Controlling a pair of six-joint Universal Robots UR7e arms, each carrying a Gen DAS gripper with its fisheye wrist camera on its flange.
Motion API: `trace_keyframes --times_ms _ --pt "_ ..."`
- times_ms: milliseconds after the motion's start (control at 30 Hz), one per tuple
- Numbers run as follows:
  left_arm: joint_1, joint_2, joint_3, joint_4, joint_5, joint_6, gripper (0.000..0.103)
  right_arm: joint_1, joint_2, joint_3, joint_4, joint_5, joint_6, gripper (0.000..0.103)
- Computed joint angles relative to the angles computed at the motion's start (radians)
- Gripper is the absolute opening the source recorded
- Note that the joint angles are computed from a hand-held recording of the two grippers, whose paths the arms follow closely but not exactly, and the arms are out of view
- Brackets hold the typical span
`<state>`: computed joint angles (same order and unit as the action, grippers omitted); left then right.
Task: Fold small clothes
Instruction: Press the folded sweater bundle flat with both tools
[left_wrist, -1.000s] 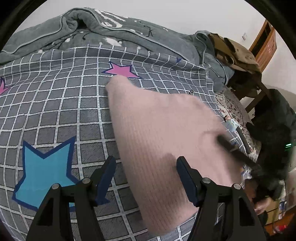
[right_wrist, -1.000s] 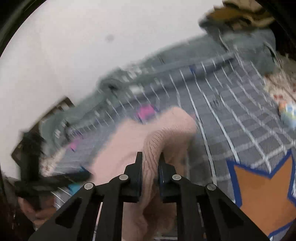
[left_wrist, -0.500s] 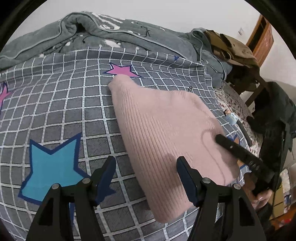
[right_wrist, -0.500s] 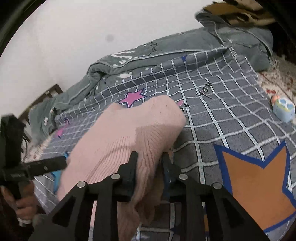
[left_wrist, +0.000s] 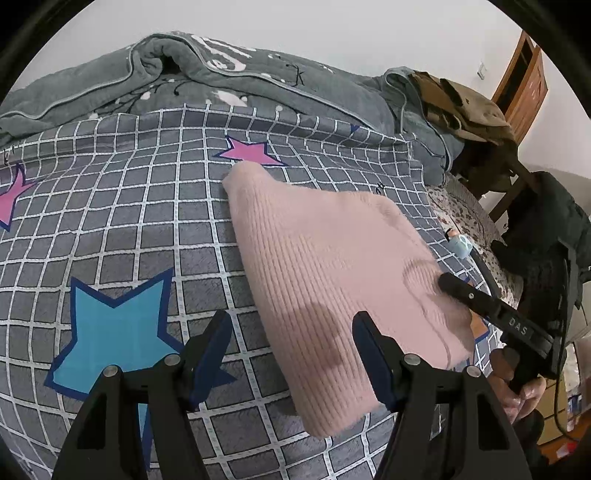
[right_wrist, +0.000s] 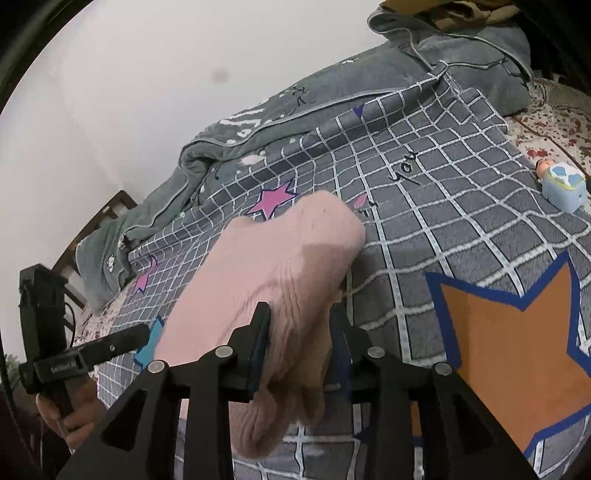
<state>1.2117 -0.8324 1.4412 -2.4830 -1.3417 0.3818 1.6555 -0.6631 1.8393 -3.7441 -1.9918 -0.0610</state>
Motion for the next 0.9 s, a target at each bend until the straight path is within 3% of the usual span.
trace_keyframes --times_ms 167,433,500,567,600,700,833,900 --pt "0.002 0.019 -0.026 0.0 0.003 0.005 0.066 -0.01 0.004 -0.046 0.036 -0.008 0.029 0.034" --pt "0.019 0.075 -0.109 0.024 -0.024 -0.005 0.066 -0.057 0.012 -0.127 0.164 0.04 0.115 0.041" --pt "0.022 0.089 -0.127 0.027 -0.032 -0.01 0.066 -0.059 0.02 -0.141 0.175 0.045 0.096 0.034" --pt "0.025 0.104 -0.144 0.032 -0.041 -0.014 0.066 -0.058 0.027 -0.14 0.137 0.042 0.054 0.015" --pt "0.026 0.111 -0.151 0.033 -0.042 -0.017 0.066 -0.059 0.027 -0.133 0.105 0.042 0.034 0.012" --pt "0.025 0.127 -0.168 0.042 -0.046 -0.018 0.066 -0.084 0.017 -0.097 0.002 0.087 0.056 0.009" --pt "0.025 0.14 -0.191 0.066 -0.071 -0.024 0.066 -0.1 0.025 -0.112 0.073 0.056 0.089 0.009" --pt "0.024 0.146 -0.199 0.085 -0.073 -0.028 0.066 -0.092 0.024 -0.113 0.08 0.043 0.066 0.01"
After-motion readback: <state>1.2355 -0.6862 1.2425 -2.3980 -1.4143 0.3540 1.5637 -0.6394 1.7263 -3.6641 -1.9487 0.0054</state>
